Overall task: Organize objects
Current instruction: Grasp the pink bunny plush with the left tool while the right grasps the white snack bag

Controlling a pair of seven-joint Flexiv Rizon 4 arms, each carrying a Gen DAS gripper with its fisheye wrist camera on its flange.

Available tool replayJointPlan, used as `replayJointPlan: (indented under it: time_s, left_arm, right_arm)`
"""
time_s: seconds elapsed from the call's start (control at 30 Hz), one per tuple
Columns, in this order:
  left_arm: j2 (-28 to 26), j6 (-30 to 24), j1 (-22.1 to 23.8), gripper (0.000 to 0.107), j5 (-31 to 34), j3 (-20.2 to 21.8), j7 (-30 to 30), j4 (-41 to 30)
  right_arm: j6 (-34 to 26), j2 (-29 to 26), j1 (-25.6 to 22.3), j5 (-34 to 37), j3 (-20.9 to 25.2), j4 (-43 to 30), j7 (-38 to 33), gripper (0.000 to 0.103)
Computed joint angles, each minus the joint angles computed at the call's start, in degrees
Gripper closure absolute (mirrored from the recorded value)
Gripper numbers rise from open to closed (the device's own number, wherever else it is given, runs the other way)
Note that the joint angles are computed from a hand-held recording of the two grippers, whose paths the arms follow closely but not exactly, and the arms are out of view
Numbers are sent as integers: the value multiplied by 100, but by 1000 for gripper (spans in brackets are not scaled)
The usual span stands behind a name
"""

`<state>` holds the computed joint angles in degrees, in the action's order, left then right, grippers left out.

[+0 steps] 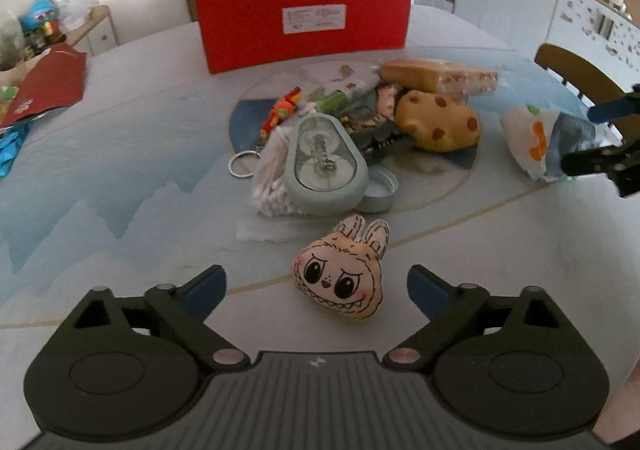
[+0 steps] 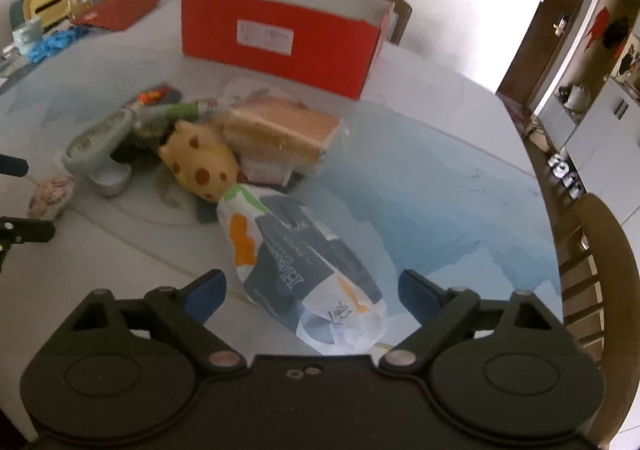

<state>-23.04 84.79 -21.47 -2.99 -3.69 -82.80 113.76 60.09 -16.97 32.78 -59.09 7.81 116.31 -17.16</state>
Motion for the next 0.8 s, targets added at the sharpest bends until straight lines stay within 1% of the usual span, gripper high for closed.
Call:
replayJointPlan:
  time_s: [0.1, 0.2, 0.3, 0.37, 0.43, 0.47, 0.53, 0.57, 0.63, 0.67, 0.7, 0.8]
  left_arm:
    - [-32, -46, 109, 14, -22, -140, 213, -14]
    - [-64, 1, 182, 31, -64, -250, 397, 6]
    - [-70, 153, 379, 41, -241, -533, 660, 104]
    - [-81, 203, 462, 53, -349, -661, 808, 131]
    - [-78, 196, 517, 59, -476, -752, 894, 148]
    - [-71, 189, 552, 59, -546, -806, 936, 166]
    - [-54, 193, 606, 59, -661, -894, 1017, 211]
    - [-42, 186, 617, 59, -706, -919, 1050, 229]
    - [-26, 189, 584, 60, -755, -900, 1074, 246]
    - [-20, 202, 554, 60, -771, -876, 1063, 250]
    - [-18, 212, 516, 60, -780, -843, 1042, 246]
    - [-1, 231, 515, 61, -844, -878, 1041, 260]
  right_arm:
    - [-3, -85, 5, 135, 20, -46, -82, 20]
    - [45, -109, 21, 205, 14, -46, -134, 24]
    - [66, -98, 44, 218, 0, -38, -123, 33]
    - [32, -84, 61, 241, -1, -44, -135, 40]
    - [2, -73, 71, 260, 3, -49, -135, 47]
    - [6, -50, 68, 274, 7, -31, -114, 48]
    - [1, -28, 73, 278, 7, -24, -37, 61]
    - [21, -7, 66, 278, 8, -6, 13, 63]
    - [72, 31, 52, 255, 6, 29, 119, 74]
    - [92, 55, 46, 225, 2, 50, 181, 77]
    - [132, 81, 29, 222, 9, 72, 230, 83]
    - [343, 175, -40, 254, 33, 161, 413, 86]
